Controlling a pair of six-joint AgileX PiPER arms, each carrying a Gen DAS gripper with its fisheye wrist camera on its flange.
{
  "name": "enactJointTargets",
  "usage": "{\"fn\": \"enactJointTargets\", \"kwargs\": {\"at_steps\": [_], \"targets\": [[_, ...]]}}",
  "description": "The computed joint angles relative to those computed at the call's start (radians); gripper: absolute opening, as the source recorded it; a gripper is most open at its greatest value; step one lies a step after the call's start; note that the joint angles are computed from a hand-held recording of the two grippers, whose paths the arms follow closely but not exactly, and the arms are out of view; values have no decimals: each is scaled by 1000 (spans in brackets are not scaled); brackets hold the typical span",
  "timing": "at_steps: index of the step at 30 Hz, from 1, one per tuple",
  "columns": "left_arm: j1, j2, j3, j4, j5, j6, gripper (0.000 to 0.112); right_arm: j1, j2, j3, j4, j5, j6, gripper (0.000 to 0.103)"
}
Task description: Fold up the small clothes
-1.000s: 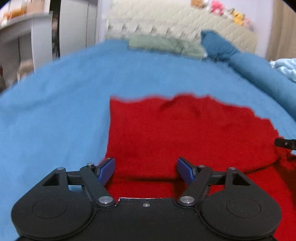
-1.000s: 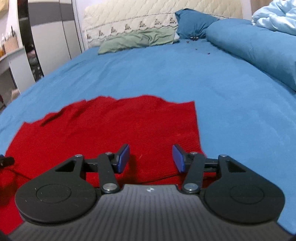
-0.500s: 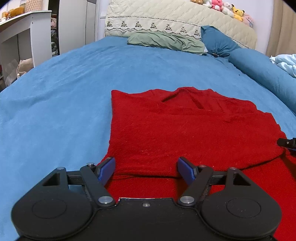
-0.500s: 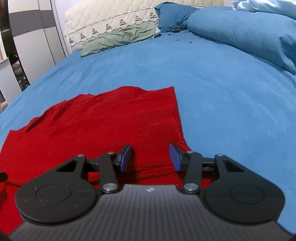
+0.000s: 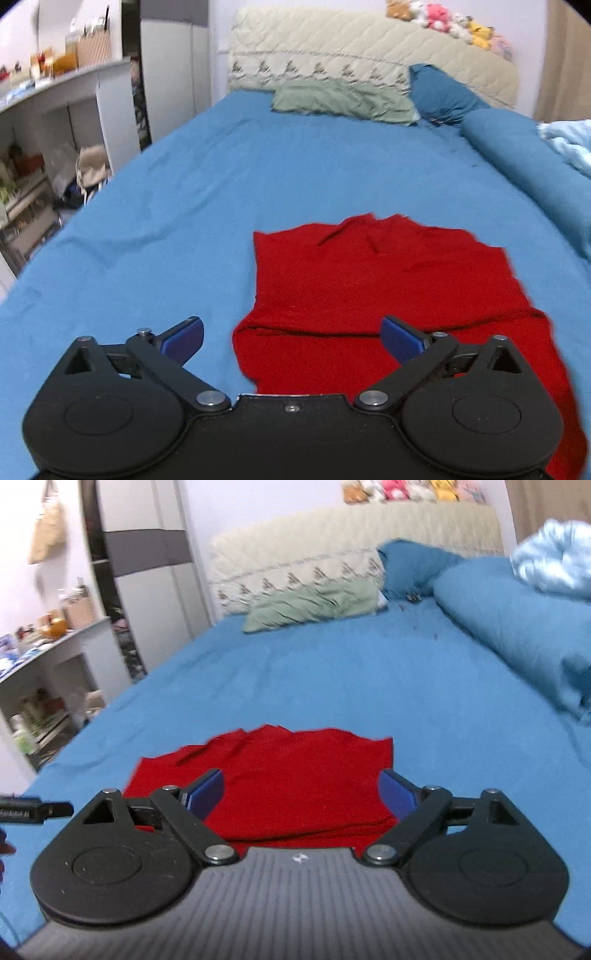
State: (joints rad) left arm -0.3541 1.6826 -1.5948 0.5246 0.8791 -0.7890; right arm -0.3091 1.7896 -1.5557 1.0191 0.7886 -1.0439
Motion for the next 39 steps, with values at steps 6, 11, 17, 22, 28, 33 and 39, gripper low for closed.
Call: {"fn": "enactJointTargets", "kwargs": {"at_steps": [6,11,17,22,28,33,39], "targets": [[-195,-213,98,57,187,-80,103,-232,-300,183,-47,252,-75,103],[-378,-368,338,144,244,-297,103,-446,-510,477,-62,313,-278,103],[-493,-479,690,250,136,-688,103,-508,-607,856,-27,157,-515,103],[-464,-437,797,268,79,-779,103,-348,-582,1029,66,-124,-591,99],[-402,-411,829,206,4,-713,103,-214,-560,1101,140,-348,-640,84],[-409,-399,850,189,1,-716,103,-348,-557,1068,58,-292,-533,80],[-436,-401,856,211,24,-744,102,-520,-468,999,66,-92,-569,76]]}}
